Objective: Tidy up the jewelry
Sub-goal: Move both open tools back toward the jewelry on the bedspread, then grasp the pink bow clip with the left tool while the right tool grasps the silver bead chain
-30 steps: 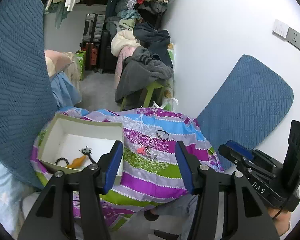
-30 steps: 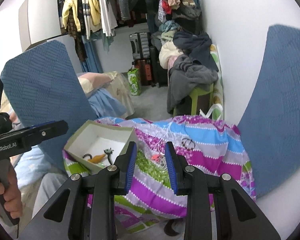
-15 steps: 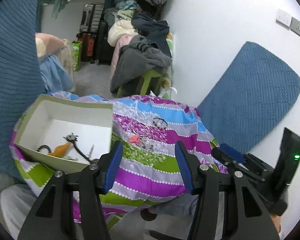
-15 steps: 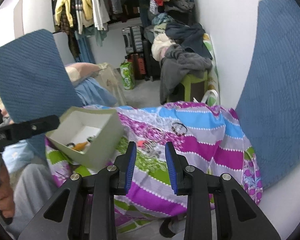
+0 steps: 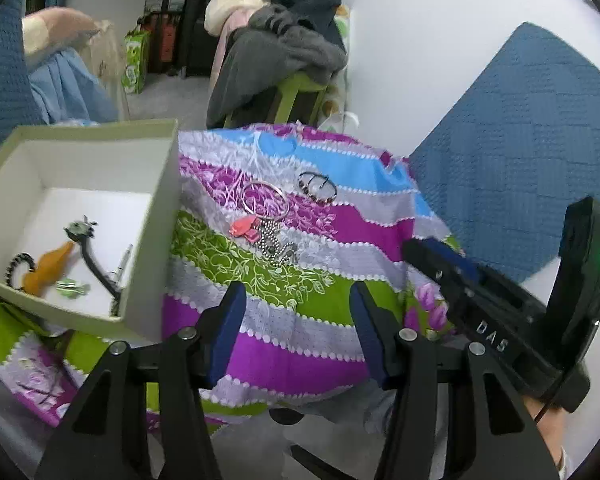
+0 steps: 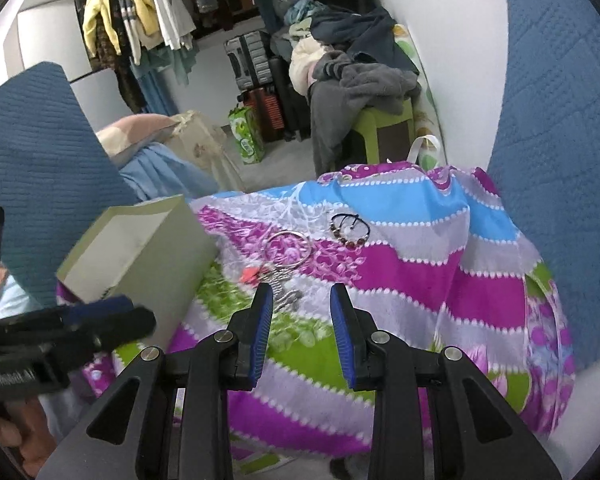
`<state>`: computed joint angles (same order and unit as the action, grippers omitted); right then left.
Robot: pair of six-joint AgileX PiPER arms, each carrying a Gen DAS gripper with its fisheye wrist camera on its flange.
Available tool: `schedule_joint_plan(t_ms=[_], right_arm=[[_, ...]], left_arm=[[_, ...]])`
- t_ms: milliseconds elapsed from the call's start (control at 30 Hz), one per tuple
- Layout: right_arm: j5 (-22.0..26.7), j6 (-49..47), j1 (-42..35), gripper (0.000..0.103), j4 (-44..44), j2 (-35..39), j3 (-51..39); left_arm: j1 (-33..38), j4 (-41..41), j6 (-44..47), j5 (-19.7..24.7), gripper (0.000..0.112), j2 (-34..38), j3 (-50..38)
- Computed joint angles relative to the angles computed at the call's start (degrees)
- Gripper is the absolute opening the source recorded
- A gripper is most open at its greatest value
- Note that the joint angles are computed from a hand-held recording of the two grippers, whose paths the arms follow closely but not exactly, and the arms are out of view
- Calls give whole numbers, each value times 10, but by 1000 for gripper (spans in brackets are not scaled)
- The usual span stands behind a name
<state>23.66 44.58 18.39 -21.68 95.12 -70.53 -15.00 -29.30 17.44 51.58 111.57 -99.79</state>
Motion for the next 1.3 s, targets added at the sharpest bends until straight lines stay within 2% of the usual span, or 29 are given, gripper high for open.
schedule_joint_plan(t_ms=[267, 333, 533, 600, 667, 1033, 1133, 1300], right_arm=[[-35, -242, -70, 28, 208, 80, -60], [-25, -306, -87, 28, 269, 107, -86], [23, -393, -116, 30, 348, 179, -166], [36, -402, -122, 33, 346, 204, -197], [49, -405, -127, 40, 340, 227, -227], [127, -407, -146, 39, 313, 347, -403], [158, -389, -141, 36, 279, 384, -464], [201, -368, -134, 25, 240, 428, -530]], left_arm=[[-30, 58, -62, -18, 54, 83, -74], [-36, 77, -81, -18, 54, 104, -95], [-42, 113, -131, -11, 53, 166, -165], [-45, 127, -147, -3, 53, 190, -197], [-45, 136, -158, 2, 53, 211, -225], [-41, 175, -203, 36, 53, 297, -349], [-40, 175, -201, 48, 51, 314, -374], [-39, 171, -184, 30, 49, 313, -363]])
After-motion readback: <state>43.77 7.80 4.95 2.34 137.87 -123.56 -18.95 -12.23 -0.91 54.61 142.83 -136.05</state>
